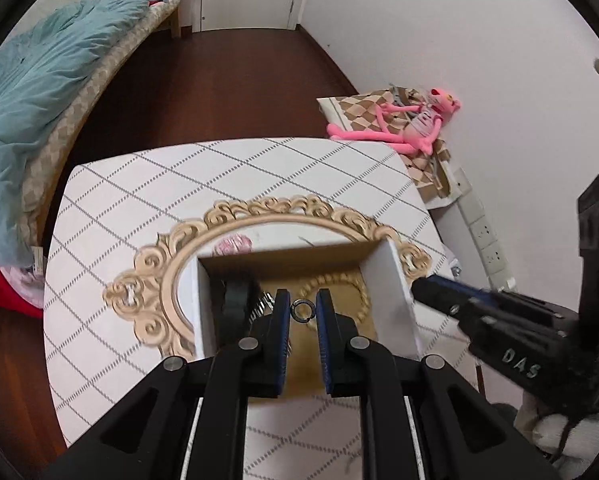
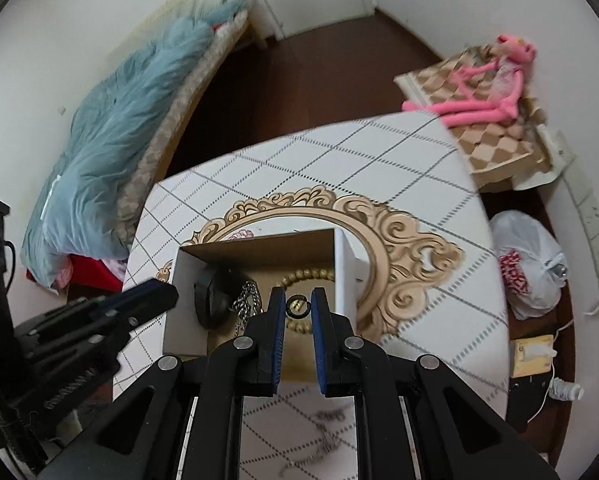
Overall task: Organize jewelry
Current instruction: 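Lower both black rings into the white box and open both tools, then lift both open tools up away from the box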
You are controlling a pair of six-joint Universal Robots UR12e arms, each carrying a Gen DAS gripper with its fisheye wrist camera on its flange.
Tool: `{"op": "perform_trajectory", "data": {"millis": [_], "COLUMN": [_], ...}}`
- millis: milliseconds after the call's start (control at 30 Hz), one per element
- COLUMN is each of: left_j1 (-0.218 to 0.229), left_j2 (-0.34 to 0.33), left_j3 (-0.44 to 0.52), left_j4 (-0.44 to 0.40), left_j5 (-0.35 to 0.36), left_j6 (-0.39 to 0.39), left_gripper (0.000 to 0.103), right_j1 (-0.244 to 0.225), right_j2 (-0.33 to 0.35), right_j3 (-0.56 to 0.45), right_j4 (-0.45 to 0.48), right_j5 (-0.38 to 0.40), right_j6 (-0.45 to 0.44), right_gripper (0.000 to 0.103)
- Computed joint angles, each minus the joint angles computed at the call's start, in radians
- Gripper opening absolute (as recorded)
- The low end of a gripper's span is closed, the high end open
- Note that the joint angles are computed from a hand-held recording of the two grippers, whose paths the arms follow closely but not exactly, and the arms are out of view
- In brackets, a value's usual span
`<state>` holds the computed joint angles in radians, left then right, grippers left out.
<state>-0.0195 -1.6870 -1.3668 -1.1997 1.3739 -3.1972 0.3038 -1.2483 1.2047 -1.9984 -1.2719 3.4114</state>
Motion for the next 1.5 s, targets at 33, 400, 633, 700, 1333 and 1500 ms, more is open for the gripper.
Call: {"op": "perform_trajectory", "data": {"millis": [33,400,633,700,1333,1500], "left_j1": [0.003,0.011,0.004,0.001,-0.032,-0.037], "left_j2": [-0.012,-0.062,-0.027,-0.012,0.095,0.128], "left_j3": [0.014,0.085,0.043,0.023,-0.144,-0.159], "left_j4": [-0.019,-0.108,-0.045,-0.029,0.065,0.084], "left_j5": [0.002,0.021,0.13,0.161,0.346,0.362], "left_j6": [0.004,-0.049,-0.061,-0.068,-0.103,-0.116], "left_gripper": [0.01,0.024,0.059,0.068,0.103,0.103], "right_j1": [-0.001,0.0,0.008,0.015,0.087,0.096], "right_j2": [0.018,0.079,0.06,0.054,-0.018,-0.044], "right_j3": [-0.024,-0.118,-0.101,-0.095,0.006,0.025], "right_j4": [0.028,0.166,0.134,0.129,0.118,0.088], "right_j5": [0.005,-0.008,-0.077,-0.117,-0.357,-0.364], "right_j6": [-0.007,-0.061,-0.056,-0.061,-0.092,-0.073], "right_gripper": [0.014,0.035,0.041,0.044,0.101,0.101]}}
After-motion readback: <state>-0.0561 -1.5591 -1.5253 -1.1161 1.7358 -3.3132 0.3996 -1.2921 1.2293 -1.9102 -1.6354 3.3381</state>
